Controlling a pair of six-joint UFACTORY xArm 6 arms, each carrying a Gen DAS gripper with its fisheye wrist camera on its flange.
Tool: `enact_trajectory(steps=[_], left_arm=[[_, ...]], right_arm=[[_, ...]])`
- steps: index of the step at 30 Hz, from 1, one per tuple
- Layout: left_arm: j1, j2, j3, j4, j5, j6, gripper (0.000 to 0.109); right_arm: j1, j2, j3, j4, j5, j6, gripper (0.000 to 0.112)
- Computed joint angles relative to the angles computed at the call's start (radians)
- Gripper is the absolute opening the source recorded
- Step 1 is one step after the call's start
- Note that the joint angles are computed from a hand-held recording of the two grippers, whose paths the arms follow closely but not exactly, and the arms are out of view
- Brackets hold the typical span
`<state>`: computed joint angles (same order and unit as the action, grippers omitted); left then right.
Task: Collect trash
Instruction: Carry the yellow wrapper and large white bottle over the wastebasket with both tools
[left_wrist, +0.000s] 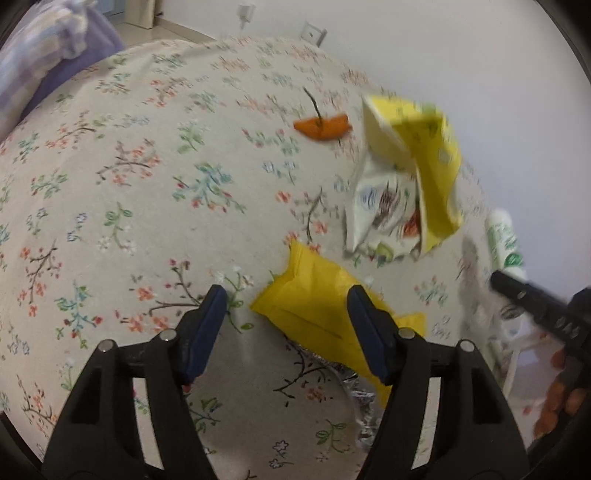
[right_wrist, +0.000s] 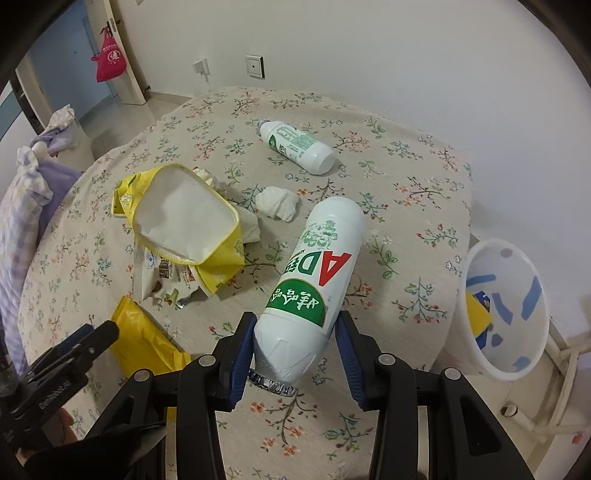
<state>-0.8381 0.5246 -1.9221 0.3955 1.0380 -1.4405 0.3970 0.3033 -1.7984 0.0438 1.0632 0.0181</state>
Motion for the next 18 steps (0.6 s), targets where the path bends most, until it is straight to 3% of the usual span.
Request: enact_trajectory(steps=[1, 2, 3, 5, 8, 18], left_arm=[[-0.008, 0.03, -0.05, 0.013, 0.046, 0.032, 0.064], [-0.03, 0.086, -0.136, 0.067, 0.128, 0.072, 0.054], [-0.044, 0.129, -0.203, 0.096, 0.188, 0.107, 0.051], [-0.059, 0.151, -0.231, 0.137, 0.214, 0.105, 0.043], [-0.06, 0.145, -0.217, 0.144, 0.184, 0.112, 0.015], [-0.098, 0.059, -0.131, 0.197, 0.157, 0.053, 0.007]], right_arm=[[-0.003, -0.004, 0.006, -0.003, 0.001, 0.002, 0.045], [-0.006, -0.01, 0.012, -0.005, 0.002, 0.004, 0.045], [-0.008, -0.014, 0.017, -0.006, 0.002, 0.005, 0.045], [-0.012, -0.022, 0.026, -0.006, 0.001, 0.007, 0.045], [-0.015, -0.033, 0.038, -0.006, -0.004, 0.006, 0.045], [-0.017, -0.088, 0.085, -0.007, -0.036, -0.017, 0.045]])
